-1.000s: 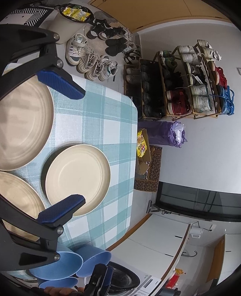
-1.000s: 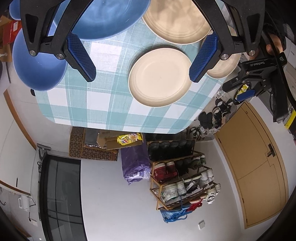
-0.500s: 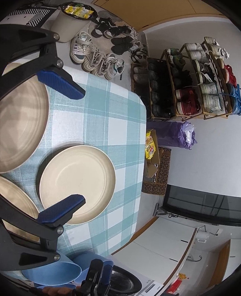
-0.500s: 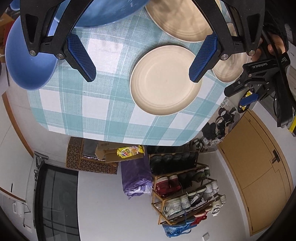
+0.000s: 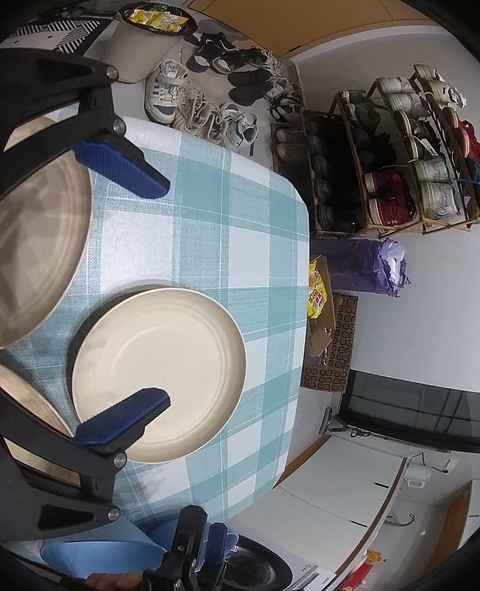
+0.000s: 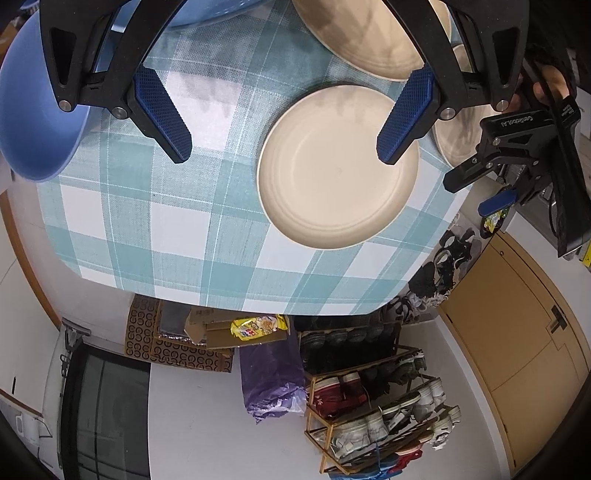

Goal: Organize plates and bowls
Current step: 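Move the left tool toward one cream plate while the right tool approaches another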

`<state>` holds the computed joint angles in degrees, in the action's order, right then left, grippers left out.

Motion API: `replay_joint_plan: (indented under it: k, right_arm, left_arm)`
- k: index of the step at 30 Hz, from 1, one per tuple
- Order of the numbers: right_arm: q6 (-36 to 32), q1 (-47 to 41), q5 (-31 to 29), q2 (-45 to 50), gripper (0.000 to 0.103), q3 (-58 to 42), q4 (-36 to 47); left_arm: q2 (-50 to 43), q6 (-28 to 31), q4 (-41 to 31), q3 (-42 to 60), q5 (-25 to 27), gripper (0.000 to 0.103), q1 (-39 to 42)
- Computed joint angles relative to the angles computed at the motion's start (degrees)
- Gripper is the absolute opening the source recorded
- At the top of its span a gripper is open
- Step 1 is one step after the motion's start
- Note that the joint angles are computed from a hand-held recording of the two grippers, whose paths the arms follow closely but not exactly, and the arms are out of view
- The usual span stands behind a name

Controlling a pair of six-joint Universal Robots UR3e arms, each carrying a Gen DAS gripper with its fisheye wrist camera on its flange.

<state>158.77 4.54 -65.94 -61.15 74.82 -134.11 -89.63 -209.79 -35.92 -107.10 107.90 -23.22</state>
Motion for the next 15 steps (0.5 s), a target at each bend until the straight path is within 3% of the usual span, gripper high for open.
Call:
replay_joint_plan:
  k: [15]
  right_arm:
    - [2.6, 2.5, -5.1, 11.0, 0.1, -15.0, 9.8]
  left_arm:
    - [-4.6, 1.4, -0.6, 1.7, -1.7, 0.102, 1.3]
